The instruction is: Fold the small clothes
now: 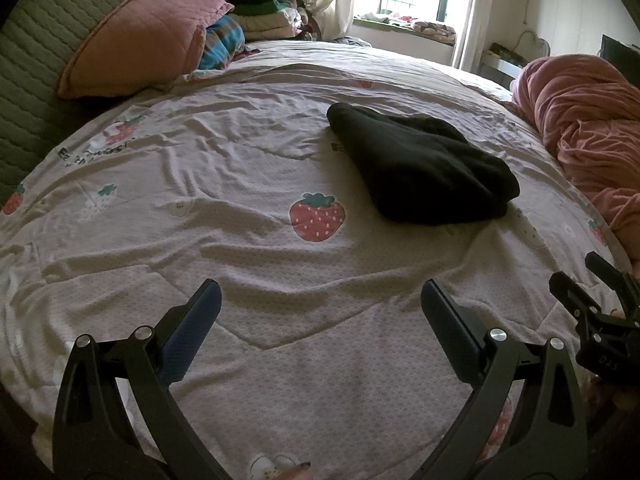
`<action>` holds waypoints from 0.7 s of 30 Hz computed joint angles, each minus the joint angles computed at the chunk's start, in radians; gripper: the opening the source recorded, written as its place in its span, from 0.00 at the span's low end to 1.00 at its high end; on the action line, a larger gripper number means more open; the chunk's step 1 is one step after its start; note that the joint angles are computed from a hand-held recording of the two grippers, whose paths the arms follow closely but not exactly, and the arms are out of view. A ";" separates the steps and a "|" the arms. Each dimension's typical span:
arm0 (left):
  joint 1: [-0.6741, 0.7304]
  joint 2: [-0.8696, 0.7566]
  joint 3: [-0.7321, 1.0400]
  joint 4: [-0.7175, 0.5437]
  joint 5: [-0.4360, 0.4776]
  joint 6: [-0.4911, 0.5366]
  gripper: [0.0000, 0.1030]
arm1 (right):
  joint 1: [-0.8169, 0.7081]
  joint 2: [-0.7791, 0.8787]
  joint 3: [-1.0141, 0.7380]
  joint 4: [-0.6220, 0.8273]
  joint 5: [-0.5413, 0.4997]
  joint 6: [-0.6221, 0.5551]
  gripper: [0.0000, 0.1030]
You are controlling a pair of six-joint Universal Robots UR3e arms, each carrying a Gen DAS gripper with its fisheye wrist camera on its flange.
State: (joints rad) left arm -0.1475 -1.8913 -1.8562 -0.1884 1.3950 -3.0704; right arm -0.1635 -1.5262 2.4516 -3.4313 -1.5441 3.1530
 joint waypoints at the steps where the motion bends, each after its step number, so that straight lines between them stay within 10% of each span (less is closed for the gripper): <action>1: 0.001 0.001 -0.001 -0.001 -0.001 0.001 0.91 | 0.005 0.000 -0.003 0.002 -0.007 0.003 0.96; 21: 0.010 0.012 -0.009 -0.008 0.015 0.013 0.91 | 0.025 -0.005 -0.022 0.026 -0.026 0.017 0.96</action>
